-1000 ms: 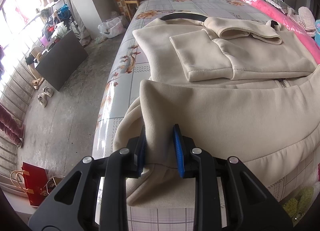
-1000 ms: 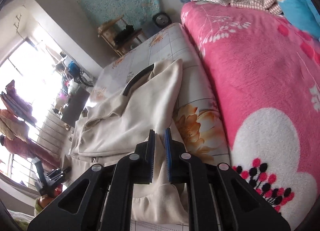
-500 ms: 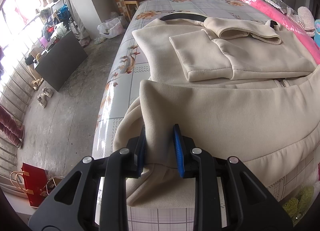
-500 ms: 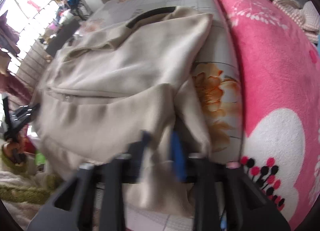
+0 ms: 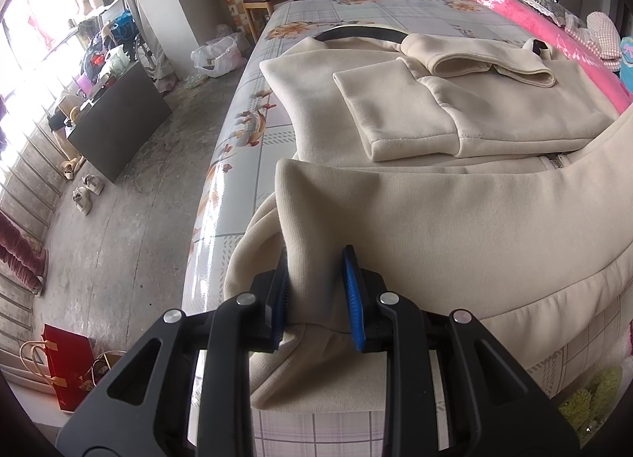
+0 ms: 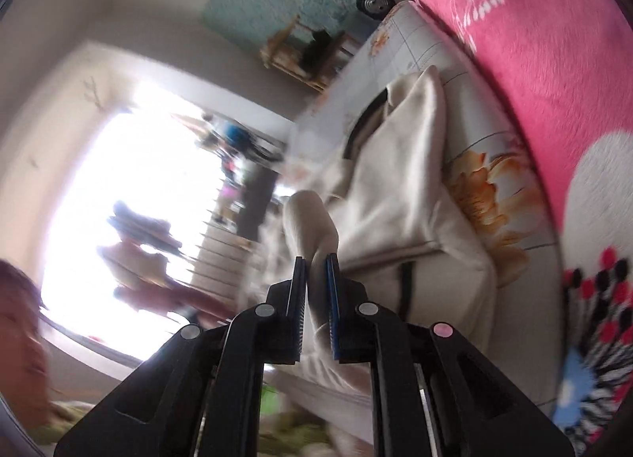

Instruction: Fold large clothes

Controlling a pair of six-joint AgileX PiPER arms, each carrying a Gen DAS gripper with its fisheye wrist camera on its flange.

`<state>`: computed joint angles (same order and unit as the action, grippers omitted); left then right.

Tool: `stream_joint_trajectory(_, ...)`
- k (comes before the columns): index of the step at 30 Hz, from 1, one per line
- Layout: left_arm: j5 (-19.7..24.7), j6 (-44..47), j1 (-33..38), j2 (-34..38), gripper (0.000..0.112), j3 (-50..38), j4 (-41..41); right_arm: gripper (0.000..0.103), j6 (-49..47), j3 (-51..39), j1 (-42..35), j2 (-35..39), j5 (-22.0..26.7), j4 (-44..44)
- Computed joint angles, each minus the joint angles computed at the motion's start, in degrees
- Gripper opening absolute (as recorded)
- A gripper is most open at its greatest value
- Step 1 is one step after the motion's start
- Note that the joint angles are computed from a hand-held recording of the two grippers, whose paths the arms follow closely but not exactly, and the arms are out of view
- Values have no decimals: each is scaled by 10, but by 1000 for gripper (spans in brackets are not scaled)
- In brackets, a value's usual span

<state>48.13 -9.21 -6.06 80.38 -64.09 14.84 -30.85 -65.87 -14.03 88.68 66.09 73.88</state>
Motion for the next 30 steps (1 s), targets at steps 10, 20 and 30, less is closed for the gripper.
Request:
stream_joint_trajectory(10,0,0,0,0,24,0,0,12,53,3,-1,-27,-46,-68)
stream_joint_trajectory(20,-1,-1,-1,0,24,1,2,48,251,-144,170,42,-68,-423)
stream_joint_trajectory(30,-1,-10,-4,1,24,3,10,47,330,-239,271,94,-27,-619)
